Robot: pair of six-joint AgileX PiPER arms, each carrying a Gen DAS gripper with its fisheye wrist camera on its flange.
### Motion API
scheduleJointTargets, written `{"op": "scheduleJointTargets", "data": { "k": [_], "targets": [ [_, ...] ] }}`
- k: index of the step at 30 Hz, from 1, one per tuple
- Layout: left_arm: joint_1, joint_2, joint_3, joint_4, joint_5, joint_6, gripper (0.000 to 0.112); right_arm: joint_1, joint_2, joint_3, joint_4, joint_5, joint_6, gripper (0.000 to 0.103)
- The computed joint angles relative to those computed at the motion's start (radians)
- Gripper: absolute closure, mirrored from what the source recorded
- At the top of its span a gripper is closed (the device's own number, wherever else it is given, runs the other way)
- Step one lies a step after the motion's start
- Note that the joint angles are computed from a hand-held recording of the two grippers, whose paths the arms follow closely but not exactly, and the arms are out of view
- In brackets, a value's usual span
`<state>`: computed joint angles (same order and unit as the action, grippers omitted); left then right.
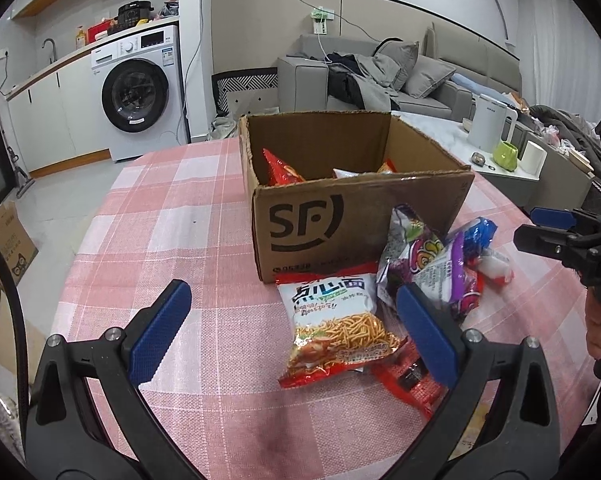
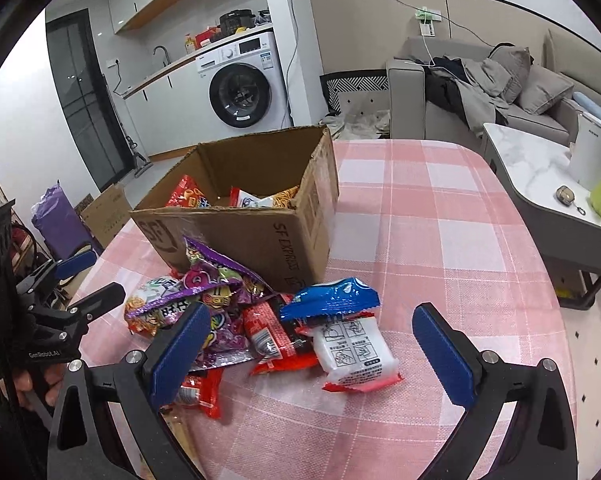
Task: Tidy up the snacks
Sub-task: 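Move both tools back toward the remaining snack pile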
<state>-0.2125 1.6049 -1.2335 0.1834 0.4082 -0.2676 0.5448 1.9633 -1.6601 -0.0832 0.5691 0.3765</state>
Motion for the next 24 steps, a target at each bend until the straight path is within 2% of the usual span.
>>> {"op": "scheduleJointTargets", "data": {
  "k": [10,15,22,24],
  "targets": [
    [0.051,0.069,-0.043,-0.195,0.037,0.149,0.010,-0.040,0.066,-0.036,0.022,0.060,-0.037,0.001],
    [0.054,0.086,-0.050,-0.216,0.039,0.165,0.010,-0.049,0.091,-0.044,0.043,0.074,-0.080,0.001],
    [0.055,0.123,-0.073,-0.235,0.047,0.190,0.010,-0.071,0.127,-0.056,0.147,0.078,-0.170,0.001],
    [0.058,0.134,-0.079,-0.247,0.047,0.202,0.010,-0.070,0.128,-0.054,0.159,0.077,-0.179,0.006]
  ]
}}
